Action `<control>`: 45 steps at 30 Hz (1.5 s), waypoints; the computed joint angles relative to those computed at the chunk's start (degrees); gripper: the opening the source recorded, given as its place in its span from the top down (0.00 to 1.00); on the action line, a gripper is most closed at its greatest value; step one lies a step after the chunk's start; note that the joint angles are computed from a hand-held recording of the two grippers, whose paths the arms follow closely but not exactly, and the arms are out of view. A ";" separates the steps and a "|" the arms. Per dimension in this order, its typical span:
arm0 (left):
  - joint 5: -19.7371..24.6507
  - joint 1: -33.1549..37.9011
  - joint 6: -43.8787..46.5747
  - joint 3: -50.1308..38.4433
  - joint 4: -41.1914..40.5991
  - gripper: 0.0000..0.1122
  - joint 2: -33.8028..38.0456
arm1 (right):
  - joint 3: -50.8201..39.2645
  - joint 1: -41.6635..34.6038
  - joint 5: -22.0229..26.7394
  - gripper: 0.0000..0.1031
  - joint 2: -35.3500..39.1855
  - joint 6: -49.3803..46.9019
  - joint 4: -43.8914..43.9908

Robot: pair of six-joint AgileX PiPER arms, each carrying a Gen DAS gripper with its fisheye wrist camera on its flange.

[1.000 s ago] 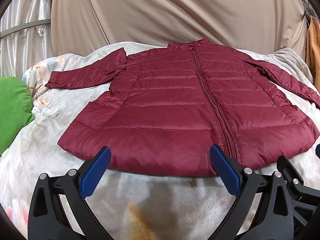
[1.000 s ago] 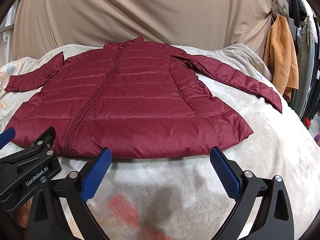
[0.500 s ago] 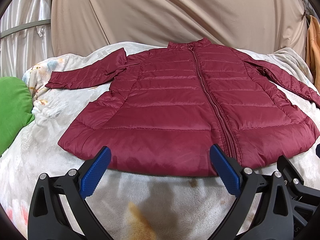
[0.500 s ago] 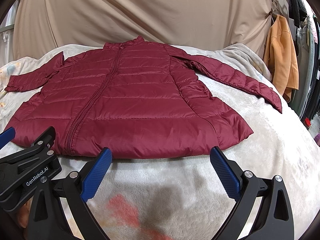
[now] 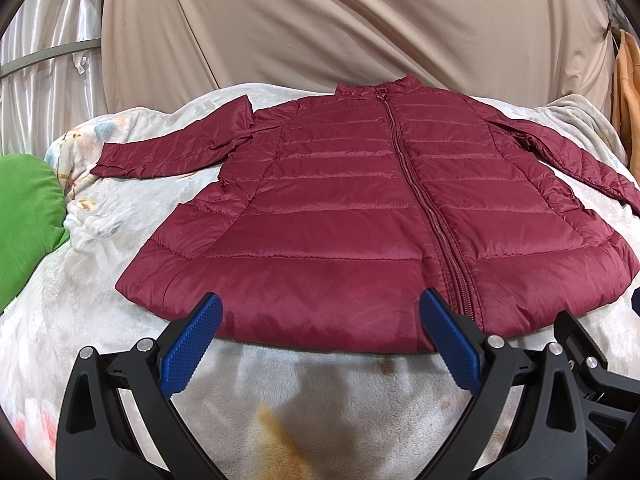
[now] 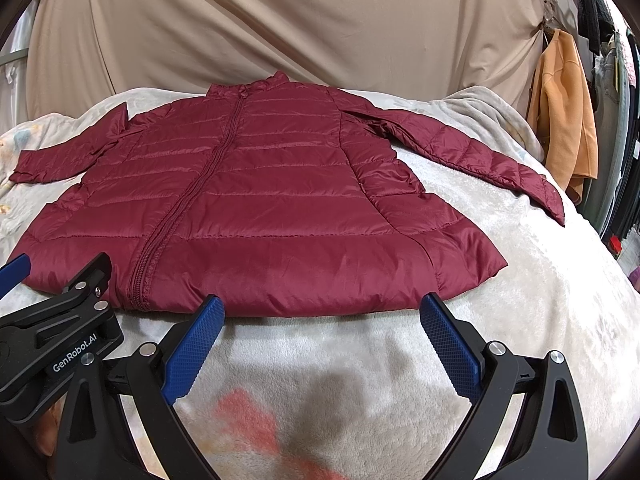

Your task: Fold large clothes

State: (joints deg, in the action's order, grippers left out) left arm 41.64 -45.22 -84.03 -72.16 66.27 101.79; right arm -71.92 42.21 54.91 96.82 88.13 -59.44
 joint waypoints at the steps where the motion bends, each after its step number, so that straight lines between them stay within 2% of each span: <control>1: 0.00 0.00 0.00 0.00 0.00 0.14 0.00 | -0.01 0.04 0.04 0.05 0.00 0.01 -0.02; 8: -0.26 0.09 0.18 0.00 -0.21 0.14 -0.05 | 0.17 -0.03 -0.16 0.05 -0.14 -0.02 0.06; 9: -1.93 1.16 0.37 1.08 -0.25 0.13 -0.77 | 0.30 -0.20 -0.52 0.05 -0.30 -0.17 0.26; 12: -5.34 2.96 3.24 1.56 -3.64 0.13 -2.58 | 1.27 -3.46 -5.55 0.07 -2.26 -4.23 4.59; 13: -8.30 5.33 6.83 2.04 -7.47 0.13 -4.17 | 1.94 -5.24 -6.80 0.07 -3.65 -5.67 6.16; 15: -10.75 9.30 13.47 1.66 -13.58 0.13 -5.94 | 3.85 -9.40 -8.87 0.07 -6.68 -6.36 7.25; 19: -7.46 13.45 24.13 -4.27 -19.77 0.13 -4.89 | 5.47 -24.39 -13.62 0.07 -12.51 -14.75 13.02; 21: -5.34 14.10 25.95 -7.39 -19.22 0.13 -3.32 | 4.21 -32.88 -15.33 0.07 -12.54 -19.26 15.84; 23: -3.50 14.77 27.63 -11.18 -18.24 0.12 -0.99 | 1.13 -42.56 -17.65 0.06 -10.28 -26.32 21.70; 25: -1.97 15.48 30.09 -15.47 -18.68 0.12 1.78 | -2.80 -52.07 -20.56 0.06 -6.54 -35.42 31.29; 28: -1.00 16.40 32.74 -21.17 -19.94 0.12 5.75 | -10.15 -62.24 -21.58 0.06 0.65 -45.26 44.41; 33: 1.09 17.10 37.20 -29.72 -22.44 0.13 12.04 | -19.88 -69.87 -19.40 0.06 10.08 -45.44 48.94; 37: 2.31 17.38 39.93 -34.31 -24.01 0.13 15.56 | -27.05 -72.02 -16.54 0.08 16.20 -46.82 50.87; 38: 2.54 17.44 40.68 -35.39 -24.45 0.13 16.46 | -28.50 -72.69 -16.49 0.12 17.52 -48.22 52.57; 40: 3.13 17.52 41.81 -37.42 -25.07 0.13 18.17 | -30.33 -73.12 -16.59 0.40 19.18 -51.02 56.48; 41: 3.09 17.60 42.18 -37.83 -25.31 0.13 18.61 | -31.99 -72.96 -15.95 0.47 20.28 -51.70 57.55; 43: 3.50 17.75 43.06 -39.21 -25.83 0.12 19.72 | -34.57 -72.11 -15.90 0.83 21.53 -51.31 57.12; 45: 3.65 18.24 44.59 -40.74 -27.18 0.13 20.72 | -40.58 -70.87 -13.70 0.96 23.97 -51.68 56.81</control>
State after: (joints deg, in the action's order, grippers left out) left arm 45.29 -26.98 -39.43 -112.91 39.09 122.51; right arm -112.50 -28.66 41.21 120.79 36.44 -2.63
